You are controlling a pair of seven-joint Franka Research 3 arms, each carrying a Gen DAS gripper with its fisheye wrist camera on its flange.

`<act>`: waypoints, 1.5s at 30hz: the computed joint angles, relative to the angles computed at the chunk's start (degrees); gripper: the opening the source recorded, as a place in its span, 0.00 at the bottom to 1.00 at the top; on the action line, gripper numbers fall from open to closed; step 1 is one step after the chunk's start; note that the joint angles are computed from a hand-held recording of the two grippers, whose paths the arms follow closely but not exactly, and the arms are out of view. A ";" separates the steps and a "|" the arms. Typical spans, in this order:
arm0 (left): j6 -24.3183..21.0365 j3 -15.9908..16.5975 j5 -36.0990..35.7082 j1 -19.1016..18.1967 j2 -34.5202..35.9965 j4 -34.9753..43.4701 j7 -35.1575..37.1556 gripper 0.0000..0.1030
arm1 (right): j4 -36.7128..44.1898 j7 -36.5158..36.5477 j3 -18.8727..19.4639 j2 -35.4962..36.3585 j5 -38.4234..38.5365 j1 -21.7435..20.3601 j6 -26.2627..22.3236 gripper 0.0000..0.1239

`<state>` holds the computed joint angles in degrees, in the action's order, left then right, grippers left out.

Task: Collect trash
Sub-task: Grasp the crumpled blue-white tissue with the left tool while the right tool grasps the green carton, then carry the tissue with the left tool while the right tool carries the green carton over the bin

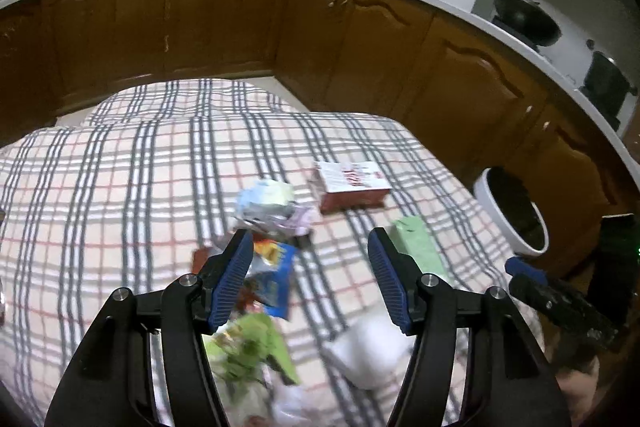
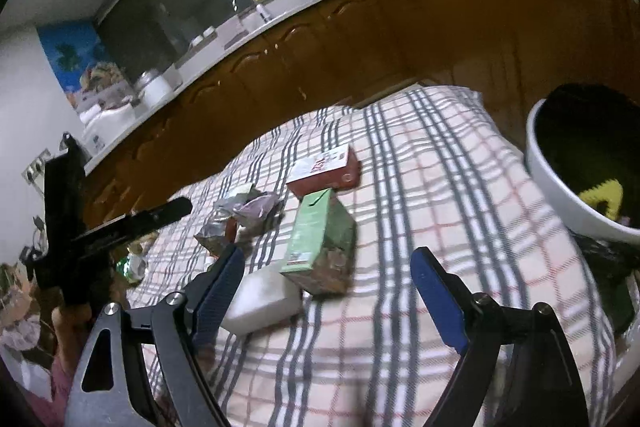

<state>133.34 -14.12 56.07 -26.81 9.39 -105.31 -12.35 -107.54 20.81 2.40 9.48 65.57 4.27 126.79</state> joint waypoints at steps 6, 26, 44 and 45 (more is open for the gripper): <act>0.04 0.77 -2.77 1.85 0.15 -0.20 4.30 0.61 | 1.68 2.51 1.19 1.86 -3.83 1.87 1.37 0.70; 5.39 4.75 -12.04 2.64 8.80 6.16 15.66 0.30 | 6.50 5.31 3.97 7.33 -9.55 1.92 3.33 0.27; 8.21 4.28 -5.28 -3.94 12.31 15.73 13.87 0.29 | 5.04 2.69 0.41 3.66 -2.22 -3.46 -0.86 0.27; 8.31 4.37 -5.12 -4.47 12.82 16.53 13.94 0.29 | 4.94 2.53 0.20 3.46 -1.90 -3.70 -0.90 0.27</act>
<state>141.65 -9.75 50.94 -31.28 22.20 -88.78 1.59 -102.60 23.34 2.60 12.94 63.68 0.58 125.89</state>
